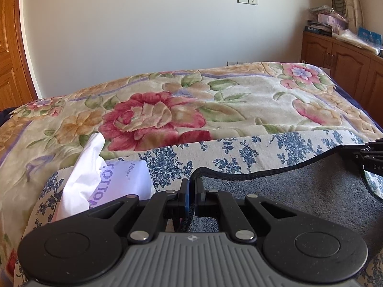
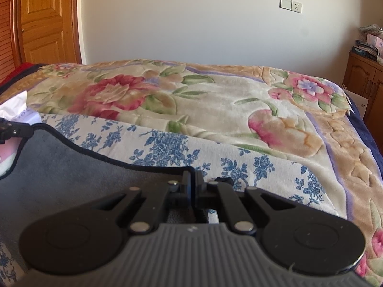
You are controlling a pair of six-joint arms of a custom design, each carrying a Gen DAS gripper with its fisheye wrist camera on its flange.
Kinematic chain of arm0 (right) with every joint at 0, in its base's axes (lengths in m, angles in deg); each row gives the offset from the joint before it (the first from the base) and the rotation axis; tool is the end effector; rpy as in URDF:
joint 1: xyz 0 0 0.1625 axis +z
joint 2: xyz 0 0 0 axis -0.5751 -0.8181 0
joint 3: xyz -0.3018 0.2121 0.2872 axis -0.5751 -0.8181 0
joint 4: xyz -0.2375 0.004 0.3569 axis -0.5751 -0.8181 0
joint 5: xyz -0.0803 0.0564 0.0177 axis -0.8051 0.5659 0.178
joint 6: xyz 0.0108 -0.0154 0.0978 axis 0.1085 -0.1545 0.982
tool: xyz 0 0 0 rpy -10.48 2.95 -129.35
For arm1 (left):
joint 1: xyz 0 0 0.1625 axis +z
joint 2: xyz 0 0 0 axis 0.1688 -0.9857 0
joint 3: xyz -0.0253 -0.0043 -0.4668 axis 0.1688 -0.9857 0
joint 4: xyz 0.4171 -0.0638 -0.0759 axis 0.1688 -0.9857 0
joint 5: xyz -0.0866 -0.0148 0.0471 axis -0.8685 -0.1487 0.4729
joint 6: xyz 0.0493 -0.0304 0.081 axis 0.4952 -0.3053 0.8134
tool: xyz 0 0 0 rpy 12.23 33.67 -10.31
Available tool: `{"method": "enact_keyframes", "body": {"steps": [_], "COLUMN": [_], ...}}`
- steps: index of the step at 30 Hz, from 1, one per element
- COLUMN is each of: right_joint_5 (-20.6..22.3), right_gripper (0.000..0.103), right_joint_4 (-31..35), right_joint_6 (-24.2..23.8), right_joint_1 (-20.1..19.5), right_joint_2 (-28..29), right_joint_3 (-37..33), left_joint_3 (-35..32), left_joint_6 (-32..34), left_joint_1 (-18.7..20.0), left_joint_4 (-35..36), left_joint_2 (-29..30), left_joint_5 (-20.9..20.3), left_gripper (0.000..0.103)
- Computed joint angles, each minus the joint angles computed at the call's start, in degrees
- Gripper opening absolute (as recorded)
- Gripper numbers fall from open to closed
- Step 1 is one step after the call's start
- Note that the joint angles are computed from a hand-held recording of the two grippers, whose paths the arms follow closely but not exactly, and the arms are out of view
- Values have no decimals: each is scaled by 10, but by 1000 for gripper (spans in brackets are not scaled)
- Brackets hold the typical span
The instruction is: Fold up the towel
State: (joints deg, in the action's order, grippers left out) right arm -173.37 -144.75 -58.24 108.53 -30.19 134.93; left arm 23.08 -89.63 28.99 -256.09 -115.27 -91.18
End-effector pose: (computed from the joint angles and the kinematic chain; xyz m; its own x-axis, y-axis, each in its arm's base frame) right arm -0.0412 -0.6240 0.3284 -0.6172 -0.4242 0.6627 -0.7683 0.5064 -0.3914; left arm -0.3352 -0.5561 -0.0224 -0.6602 -0.0363 -0.7502 0.5755 0.6175 -0.5362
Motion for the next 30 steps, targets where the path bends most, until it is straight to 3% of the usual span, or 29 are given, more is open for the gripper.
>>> {"method": "enact_keyframes", "body": {"steps": [9,11,12,13,15,17,23,26,30], "right_joint_5": [-17,-20,-20,-22,-21,-17,-19,-14,-6], "right_gripper": [5,5,8,13,38,52,54,61,74], "right_joint_4": [3,6,8,6,2,-1,-7,-11,-15], "right_joint_6": [1,3,4,5,5,8,3,7,23], "right_joint_1": [0,0,0,0,-1,-3,-3,-3,-5], "right_joint_2": [6,6,5,5,5,2,-8,-15,-31], "right_joint_3": [-3,-5,-5,-5,-3,-1,9,14,27], "left_joint_3": [-3,-3,-3,-3,-4,-4,-2,1,11], "left_joint_6": [-30,-38,-40,-42,-35,-26,-36,-27,-61], "left_joint_1": [5,6,6,5,2,0,-8,-15,-27], "left_joint_4": [23,29,29,30,16,1,6,-5,30], "left_joint_2": [0,0,1,2,7,12,12,12,1], "left_joint_5": [-4,-3,0,5,19,27,38,44,53], "left_gripper": [7,15,29,48,67,72,87,95,95]}}
